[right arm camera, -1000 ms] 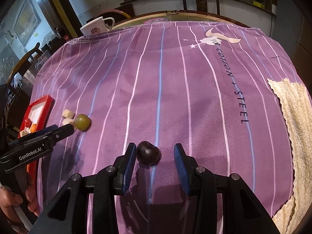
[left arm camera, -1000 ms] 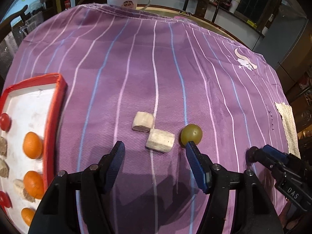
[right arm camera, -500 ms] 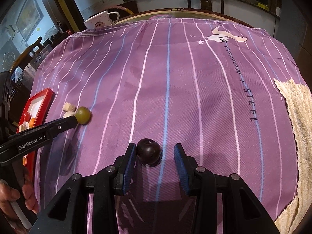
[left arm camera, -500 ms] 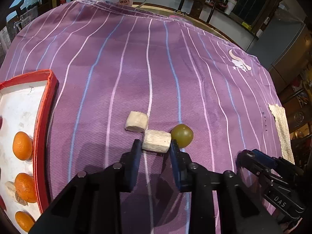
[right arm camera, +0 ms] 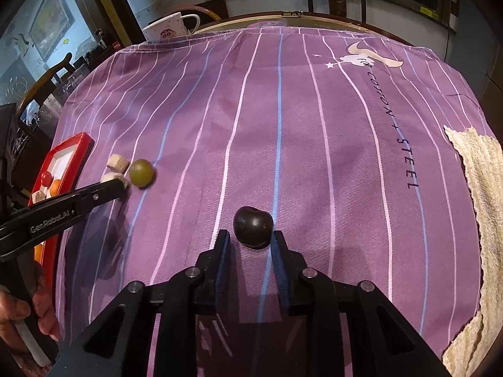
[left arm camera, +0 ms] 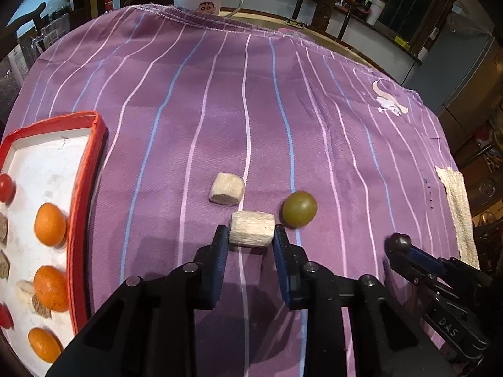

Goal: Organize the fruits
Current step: 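Grasp the dark plum with the right tool while the left tool grasps a pale block, then carry the plum and block into the tray and open both tools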

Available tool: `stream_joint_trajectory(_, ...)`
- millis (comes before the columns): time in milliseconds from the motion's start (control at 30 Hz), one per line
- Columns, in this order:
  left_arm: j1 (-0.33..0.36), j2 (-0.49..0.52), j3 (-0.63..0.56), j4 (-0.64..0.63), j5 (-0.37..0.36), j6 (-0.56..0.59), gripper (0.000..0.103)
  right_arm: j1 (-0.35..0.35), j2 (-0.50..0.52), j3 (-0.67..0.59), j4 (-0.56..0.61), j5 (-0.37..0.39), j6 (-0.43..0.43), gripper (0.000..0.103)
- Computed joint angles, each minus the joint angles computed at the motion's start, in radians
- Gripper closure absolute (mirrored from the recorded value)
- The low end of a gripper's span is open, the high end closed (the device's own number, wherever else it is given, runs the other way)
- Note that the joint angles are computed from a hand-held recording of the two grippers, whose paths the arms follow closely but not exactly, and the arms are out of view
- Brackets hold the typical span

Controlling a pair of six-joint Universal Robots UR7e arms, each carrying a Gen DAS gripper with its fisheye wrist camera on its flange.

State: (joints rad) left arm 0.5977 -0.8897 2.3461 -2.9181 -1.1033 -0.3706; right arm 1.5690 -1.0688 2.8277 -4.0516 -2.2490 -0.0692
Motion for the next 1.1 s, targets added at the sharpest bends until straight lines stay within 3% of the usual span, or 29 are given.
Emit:
stream_joint_trajectory(333,-0.040,-0.107,0.077,-0.002,-0.001,-0.049,0.075,0.036,0.029,0.023,-0.081,0.000,-0.007,0.076)
stream_joint_trajectory(433,-0.041,-0.123,0.086,0.001,-0.006,-0.060,0.075,0.026,0.005,0.011,-0.046,-0.004,0.014,0.075)
stream_joint_trajectory(700,-0.046,-0.148,0.107,0.011,-0.012,-0.076,0.075,0.038,0.047,-0.063,-0.034,-0.124,-0.038,0.069)
stream_joint_trajectory(833,-0.051,-0.160,0.118,0.009,-0.017,-0.083,0.075,-0.044,0.017,-0.036,-0.065,-0.044,-0.057,0.072)
stream_joint_trajectory(900,-0.051,-0.166,0.121,0.009,-0.019,-0.084,0.075,-0.070,-0.027,-0.020,-0.028,-0.001,-0.049,0.076)
stream_joint_trajectory(1100,-0.059,-0.205,0.137,0.021,-0.019,-0.093,0.075,-0.027,-0.056,-0.012,0.025,0.010,-0.014,0.076)
